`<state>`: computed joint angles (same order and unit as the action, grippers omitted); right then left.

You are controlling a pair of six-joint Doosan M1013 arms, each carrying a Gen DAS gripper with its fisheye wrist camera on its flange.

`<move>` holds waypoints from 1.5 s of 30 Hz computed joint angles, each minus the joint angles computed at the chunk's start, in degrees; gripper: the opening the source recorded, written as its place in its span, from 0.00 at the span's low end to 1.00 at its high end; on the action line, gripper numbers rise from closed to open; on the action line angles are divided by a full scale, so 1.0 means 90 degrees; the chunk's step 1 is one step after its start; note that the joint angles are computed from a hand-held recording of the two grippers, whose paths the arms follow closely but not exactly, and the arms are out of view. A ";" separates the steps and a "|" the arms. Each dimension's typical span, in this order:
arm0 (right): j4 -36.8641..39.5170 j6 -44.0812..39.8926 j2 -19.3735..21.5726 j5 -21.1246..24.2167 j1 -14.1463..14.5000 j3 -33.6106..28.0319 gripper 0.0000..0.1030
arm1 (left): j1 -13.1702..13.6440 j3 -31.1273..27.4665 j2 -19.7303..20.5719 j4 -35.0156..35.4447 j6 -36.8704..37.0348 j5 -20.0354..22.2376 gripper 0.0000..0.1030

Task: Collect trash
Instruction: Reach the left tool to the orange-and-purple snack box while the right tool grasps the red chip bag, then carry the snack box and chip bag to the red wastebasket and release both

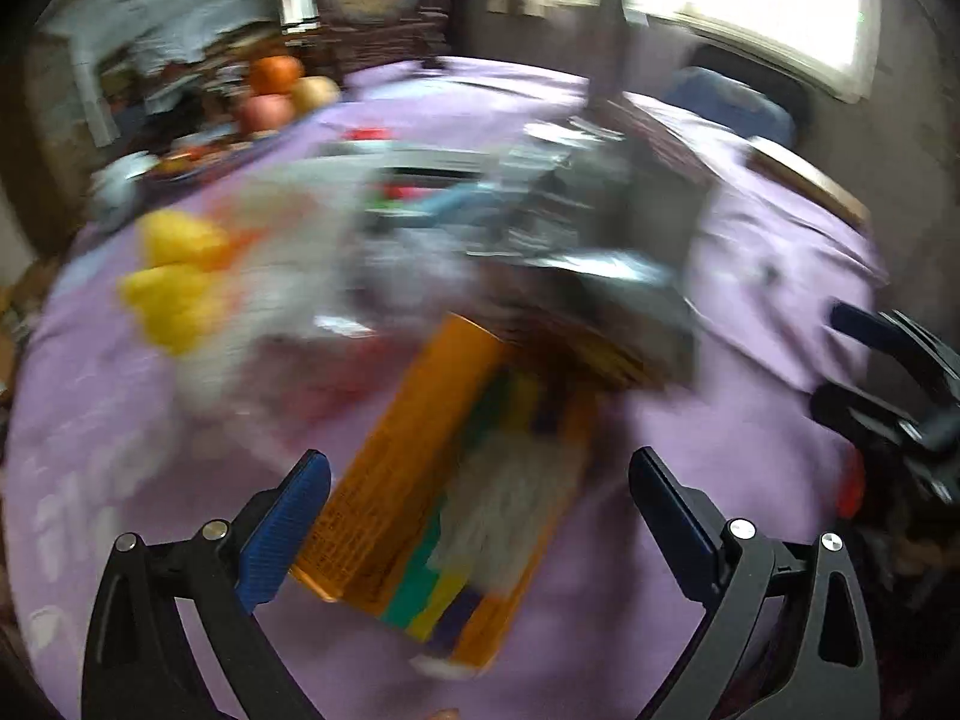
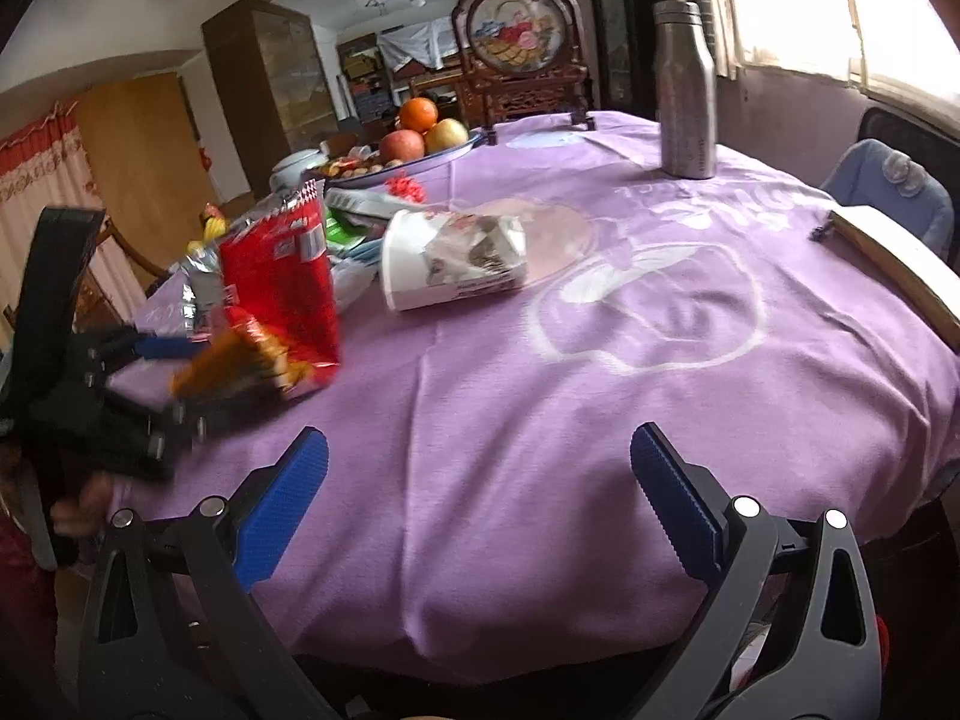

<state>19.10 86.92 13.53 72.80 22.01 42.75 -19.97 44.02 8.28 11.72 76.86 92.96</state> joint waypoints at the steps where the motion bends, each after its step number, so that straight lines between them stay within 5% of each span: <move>1: 0.0031 0.0045 -0.0019 -0.0029 -0.0048 0.0027 0.94 | -0.0049 0.0037 -0.0023 -0.0030 0.0047 -0.0048 0.94; 4: 0.0123 0.0067 -0.0062 -0.0069 -0.0122 0.0103 0.94 | -0.0166 0.0075 -0.0088 0.0349 0.0025 -0.0208 0.95; 9: 0.0323 0.0059 -0.0074 -0.0099 -0.0157 0.0158 0.94 | 0.0051 -0.0075 -0.0103 0.0411 -0.0520 -0.0011 0.94; 15: 0.0299 -0.0020 -0.0118 -0.0121 -0.0137 0.0228 0.94 | -0.0200 0.0022 -0.0021 0.0507 -0.0007 0.0033 0.95; 19: 0.0326 -0.0033 -0.0115 -0.0108 -0.0141 0.0230 0.94 | 0.0122 -0.0408 0.0348 -0.0022 -0.0165 0.0653 0.95; 24: 0.0399 -0.0062 -0.0034 -0.0045 -0.0120 0.0084 0.94 | 0.0269 -0.0565 0.0442 -0.0297 -0.0308 0.0688 0.94; 27: 0.0565 -0.0020 0.0184 0.0135 -0.0094 -0.0312 0.94 | 0.0191 -0.0319 0.0234 -0.0329 -0.0258 0.0151 0.66; 36: 0.0744 0.0473 0.1289 0.0979 0.0217 -0.2228 0.94 | 0.0475 0.0125 -0.0114 -0.0906 -0.0825 -0.0606 0.62; 38: 0.0583 0.0597 0.1500 0.1200 0.0299 -0.2591 0.85 | 0.0497 0.0159 -0.0130 -0.0885 -0.0874 -0.0666 0.62; 40: 0.0707 0.0781 0.1714 0.1509 0.0286 -0.2939 0.32 | 0.0530 0.0116 -0.0093 -0.0943 -0.0923 -0.0556 0.71; 41: 0.1020 0.0882 0.1730 0.1546 0.0210 -0.2926 0.16 | 0.0560 0.0015 -0.0017 -0.1038 -0.0940 -0.0375 0.75; 45: 0.1277 0.0819 0.1243 0.0852 0.0037 -0.2094 0.13 | 0.0636 -0.0026 0.0043 -0.1176 -0.0931 -0.0199 0.79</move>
<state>30.59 94.29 24.72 80.47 22.34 23.91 -14.25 43.79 8.66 1.14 68.48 91.17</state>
